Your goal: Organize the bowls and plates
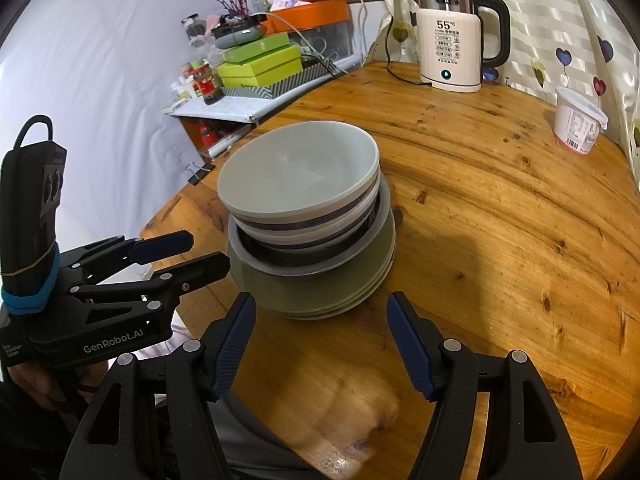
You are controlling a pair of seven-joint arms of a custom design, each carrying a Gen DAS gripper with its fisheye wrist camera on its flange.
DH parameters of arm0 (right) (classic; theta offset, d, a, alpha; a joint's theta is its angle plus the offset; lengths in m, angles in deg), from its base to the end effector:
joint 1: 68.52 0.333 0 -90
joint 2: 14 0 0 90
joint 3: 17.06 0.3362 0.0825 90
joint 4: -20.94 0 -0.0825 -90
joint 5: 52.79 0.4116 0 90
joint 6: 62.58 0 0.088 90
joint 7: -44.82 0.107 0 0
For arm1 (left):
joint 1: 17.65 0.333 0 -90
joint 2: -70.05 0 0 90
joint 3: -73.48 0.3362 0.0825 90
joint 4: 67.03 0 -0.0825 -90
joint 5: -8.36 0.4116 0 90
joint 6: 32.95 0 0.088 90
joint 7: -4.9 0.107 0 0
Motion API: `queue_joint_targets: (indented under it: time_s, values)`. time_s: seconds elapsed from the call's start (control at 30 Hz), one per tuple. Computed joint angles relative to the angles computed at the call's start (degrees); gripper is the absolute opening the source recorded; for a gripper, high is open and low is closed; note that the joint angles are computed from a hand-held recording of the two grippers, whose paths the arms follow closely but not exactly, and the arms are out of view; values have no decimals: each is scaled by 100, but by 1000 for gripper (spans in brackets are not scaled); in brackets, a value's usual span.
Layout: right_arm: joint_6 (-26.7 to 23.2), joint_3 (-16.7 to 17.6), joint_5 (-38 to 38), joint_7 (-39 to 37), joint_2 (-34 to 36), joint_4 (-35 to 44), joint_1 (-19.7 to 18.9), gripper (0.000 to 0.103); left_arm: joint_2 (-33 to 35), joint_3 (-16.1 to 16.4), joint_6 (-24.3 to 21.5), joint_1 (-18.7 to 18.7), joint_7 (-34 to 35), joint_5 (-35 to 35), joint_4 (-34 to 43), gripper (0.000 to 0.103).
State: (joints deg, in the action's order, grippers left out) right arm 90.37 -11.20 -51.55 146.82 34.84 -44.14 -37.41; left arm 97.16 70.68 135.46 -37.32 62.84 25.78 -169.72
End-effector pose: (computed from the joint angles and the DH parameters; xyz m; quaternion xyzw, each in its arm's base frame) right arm 0.7010 0.4856 0.3750 -0.7734 0.5365 -0.0817 0.3276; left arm 0.6684 -0.2924 0.3644 -0.6334 0.6974 -0.2919 0.1650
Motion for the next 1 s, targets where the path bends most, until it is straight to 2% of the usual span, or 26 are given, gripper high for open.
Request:
queue_joint_targets:
  time_s: [0.67, 0.77, 1.0]
  values:
    - [-1, -5, 6, -2, -11, -19, 4, 69, -32, 29, -50, -38, -5, 54, -35, 56]
    - [47, -7, 0, 4, -45, -90, 8, 69, -65, 157, -95, -153, -143, 200, -48, 56]
    - [163, -9, -24, 15, -170, -297, 10, 69, -103, 169, -51, -162, -312, 362, -87, 56]
